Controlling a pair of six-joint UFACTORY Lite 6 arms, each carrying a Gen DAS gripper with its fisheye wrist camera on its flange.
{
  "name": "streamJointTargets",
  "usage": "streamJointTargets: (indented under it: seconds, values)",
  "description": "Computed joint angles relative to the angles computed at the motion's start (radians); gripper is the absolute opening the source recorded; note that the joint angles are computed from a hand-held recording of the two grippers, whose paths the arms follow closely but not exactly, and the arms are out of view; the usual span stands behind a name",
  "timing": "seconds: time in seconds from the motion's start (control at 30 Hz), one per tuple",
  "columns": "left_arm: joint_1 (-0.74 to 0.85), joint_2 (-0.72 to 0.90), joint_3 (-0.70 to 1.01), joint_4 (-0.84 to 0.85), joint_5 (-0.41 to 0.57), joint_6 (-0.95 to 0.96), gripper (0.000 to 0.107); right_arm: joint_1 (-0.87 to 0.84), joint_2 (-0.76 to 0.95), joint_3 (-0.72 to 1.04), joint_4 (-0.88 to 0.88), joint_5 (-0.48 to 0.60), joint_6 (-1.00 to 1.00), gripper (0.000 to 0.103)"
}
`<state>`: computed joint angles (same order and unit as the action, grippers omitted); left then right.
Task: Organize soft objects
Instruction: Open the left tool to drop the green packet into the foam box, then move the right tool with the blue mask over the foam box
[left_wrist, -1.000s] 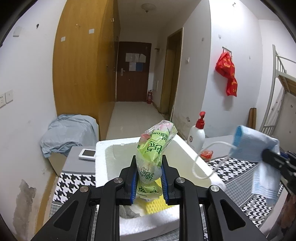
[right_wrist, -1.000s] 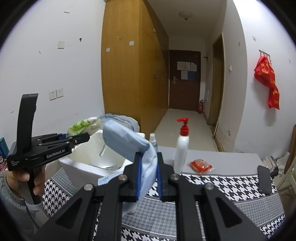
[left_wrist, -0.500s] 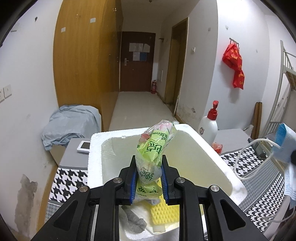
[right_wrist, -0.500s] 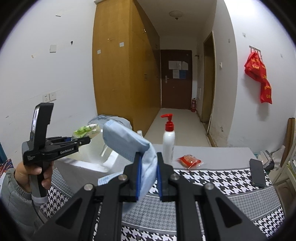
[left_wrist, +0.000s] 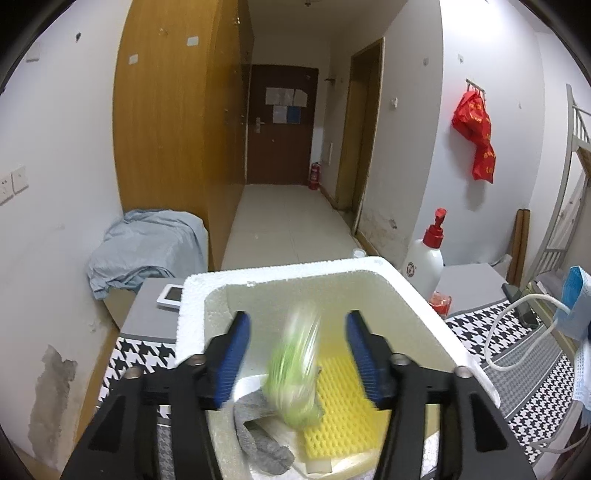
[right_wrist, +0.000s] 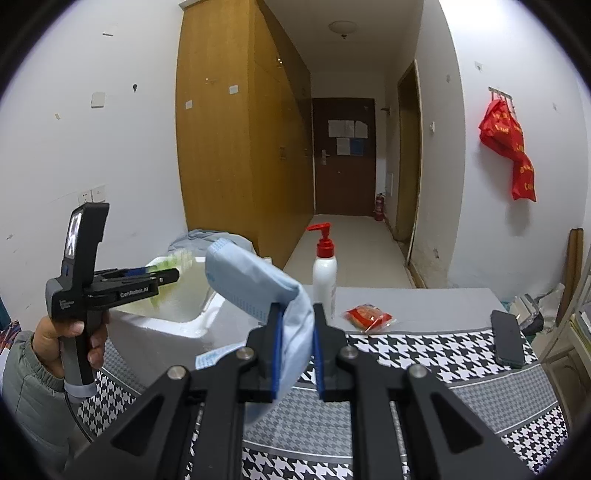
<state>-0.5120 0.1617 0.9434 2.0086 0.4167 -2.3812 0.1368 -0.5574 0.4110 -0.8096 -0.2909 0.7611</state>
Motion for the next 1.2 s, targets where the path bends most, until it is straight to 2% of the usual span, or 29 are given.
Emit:
streamJointTargets:
  seconds: [0.07,0.13,0.3,0.4,0.83,1.2]
  values:
    - [-0.01,-0.006,-0.005,-0.02,0.022,0.014,0.074,0.007,0.001,0.002,0.015,0.007,-0.012,0.018]
    - [-0.02,-0.014,-0.013,-0.034,0.04,0.026,0.082,0.011,0.006,0.006,0.021,0.009,-0.015,0.018]
    - [-0.04,-0.05,-0.057,-0.062,0.087,0.017,0.096,0.015,0.018,0.013,0.023,0.003,-0.023,0.018]
    - [-0.064,-0.065,-0.075,-0.132,0.136,0.067,0.097,0.015,0.027,0.015,0.04,-0.004,-0.043,0.018]
    - [-0.114,-0.244,-0.239,-0.231,0.264,0.112,0.099,0.085,0.108,0.073,0.111,-0.016,-0.111,0.018]
    - [-0.131,-0.418,-0.402,-0.271,0.334,0.108,0.1,0.247,0.176,0.145,0.406,0.034,-0.381,0.018]
